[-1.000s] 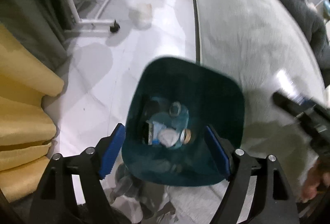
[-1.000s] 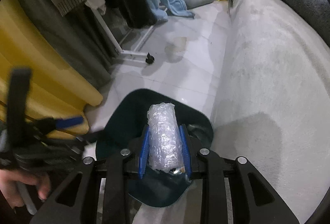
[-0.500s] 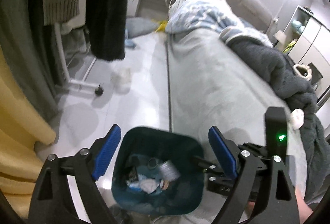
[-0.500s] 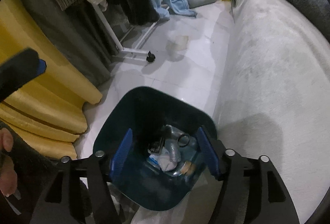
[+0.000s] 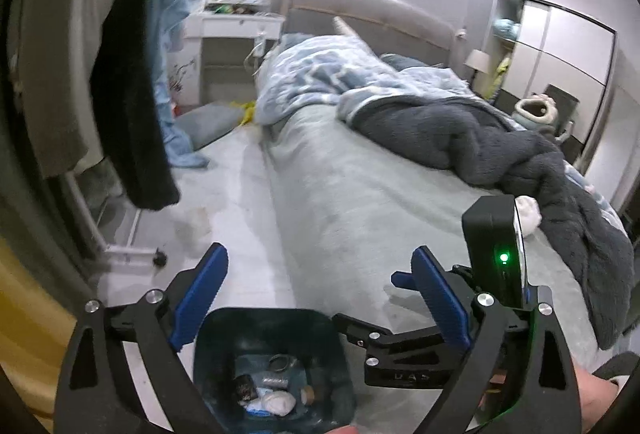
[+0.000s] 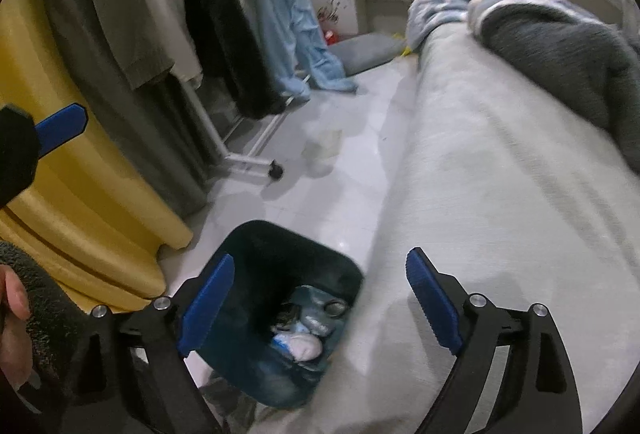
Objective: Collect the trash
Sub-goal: 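Move both tools back toward the white sock ball on the bed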
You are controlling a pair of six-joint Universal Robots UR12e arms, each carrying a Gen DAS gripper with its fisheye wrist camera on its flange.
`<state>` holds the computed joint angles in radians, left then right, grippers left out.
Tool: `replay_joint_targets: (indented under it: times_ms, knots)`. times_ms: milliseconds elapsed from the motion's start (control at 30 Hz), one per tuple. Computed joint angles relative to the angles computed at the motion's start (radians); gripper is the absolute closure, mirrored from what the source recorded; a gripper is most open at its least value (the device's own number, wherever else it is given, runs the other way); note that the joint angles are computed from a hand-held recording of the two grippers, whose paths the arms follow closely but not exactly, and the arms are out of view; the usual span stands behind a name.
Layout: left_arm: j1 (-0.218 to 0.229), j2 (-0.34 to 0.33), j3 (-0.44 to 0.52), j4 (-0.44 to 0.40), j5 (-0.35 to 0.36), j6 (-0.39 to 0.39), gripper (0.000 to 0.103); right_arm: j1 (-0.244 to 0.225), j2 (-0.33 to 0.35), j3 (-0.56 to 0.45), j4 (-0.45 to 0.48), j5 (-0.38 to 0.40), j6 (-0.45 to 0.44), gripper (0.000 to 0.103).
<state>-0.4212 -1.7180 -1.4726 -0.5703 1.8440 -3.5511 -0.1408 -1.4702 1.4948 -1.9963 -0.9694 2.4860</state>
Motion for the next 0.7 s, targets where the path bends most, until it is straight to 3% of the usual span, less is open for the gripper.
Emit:
replay_joint_targets:
  times_ms: [233,533,700]
  knots:
    - [-0.052,-0.035,0.049,0.029,0.082,0.079,0.005,-0.061,-0.025,0.022,-0.076,0.011,0.024,0.012]
    - [-0.071,-0.069,0.094,0.059,0.122,0.083,0.004,-0.121,-0.044,0.052,-0.161,-0.011,0.008,0.012]
    - [-0.072,-0.094,0.139,0.004,0.061,0.117,0.004,-0.153,-0.045,0.063,-0.195,-0.009,0.0,0.012]
